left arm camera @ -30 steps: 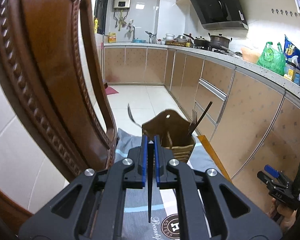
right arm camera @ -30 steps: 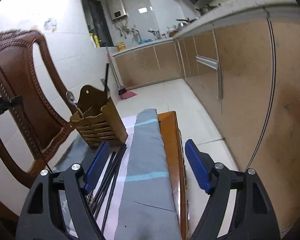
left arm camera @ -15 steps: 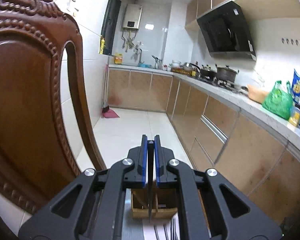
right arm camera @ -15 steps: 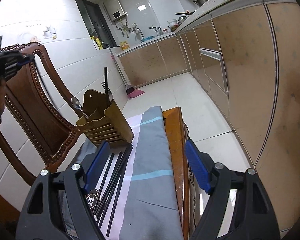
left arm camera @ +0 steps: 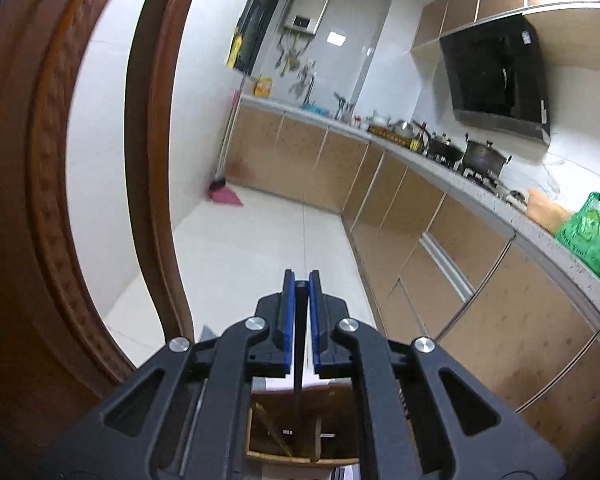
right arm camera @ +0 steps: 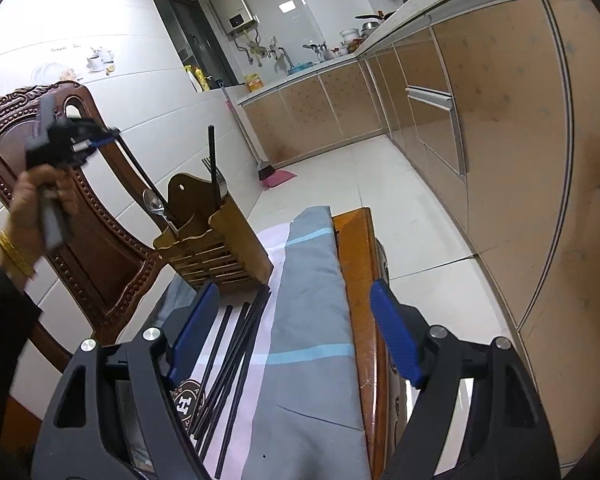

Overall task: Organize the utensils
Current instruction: 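Lower the left gripper's chopstick into the holder and open it while the right returns to the cloth, then move both open grippers over the black chopsticks on the cloth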

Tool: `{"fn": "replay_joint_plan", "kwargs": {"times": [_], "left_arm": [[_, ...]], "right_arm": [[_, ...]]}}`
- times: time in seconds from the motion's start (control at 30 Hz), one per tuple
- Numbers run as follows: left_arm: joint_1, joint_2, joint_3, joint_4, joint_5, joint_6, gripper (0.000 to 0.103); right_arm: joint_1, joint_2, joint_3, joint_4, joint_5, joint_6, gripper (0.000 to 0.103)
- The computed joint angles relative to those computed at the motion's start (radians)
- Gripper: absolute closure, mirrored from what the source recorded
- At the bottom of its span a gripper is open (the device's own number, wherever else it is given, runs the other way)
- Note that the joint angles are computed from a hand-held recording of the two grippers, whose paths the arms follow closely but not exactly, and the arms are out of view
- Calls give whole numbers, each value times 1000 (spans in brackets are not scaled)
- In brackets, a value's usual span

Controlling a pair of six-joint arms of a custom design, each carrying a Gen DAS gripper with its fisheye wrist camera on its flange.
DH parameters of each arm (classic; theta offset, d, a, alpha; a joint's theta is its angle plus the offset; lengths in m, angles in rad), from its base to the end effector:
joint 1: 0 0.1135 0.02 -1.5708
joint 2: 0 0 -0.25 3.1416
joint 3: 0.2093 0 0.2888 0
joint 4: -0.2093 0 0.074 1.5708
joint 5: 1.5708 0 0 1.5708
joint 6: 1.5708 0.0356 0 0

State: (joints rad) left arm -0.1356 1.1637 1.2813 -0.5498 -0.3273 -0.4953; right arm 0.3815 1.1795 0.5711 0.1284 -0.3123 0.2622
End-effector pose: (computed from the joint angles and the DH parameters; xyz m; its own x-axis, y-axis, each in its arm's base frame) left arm 0.2912 -0.0282 0.3907 -0.2885 -0.4149 -0.8629 -0.3391 0.8871 -0.3131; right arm 0.2618 0.1168 0.1826 -0.5713 0.0366 -0.8199 -0.4754 0.7996 0.3670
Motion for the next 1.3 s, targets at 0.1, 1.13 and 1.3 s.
{"fn": "replay_joint_plan", "kwargs": {"times": [0.1, 1.13, 1.3], "left_arm": [[19, -30, -94, 13, 85, -10, 96], [-795, -446, -557, -538, -330, -533, 10], [-817, -440, -557, -548, -337, -544, 10]], "right_arm": [[13, 13, 11, -6, 0, 0, 27], [120, -159, -74, -130, 108, -65, 27], [117, -167, -78, -132, 109, -68, 27]]}}
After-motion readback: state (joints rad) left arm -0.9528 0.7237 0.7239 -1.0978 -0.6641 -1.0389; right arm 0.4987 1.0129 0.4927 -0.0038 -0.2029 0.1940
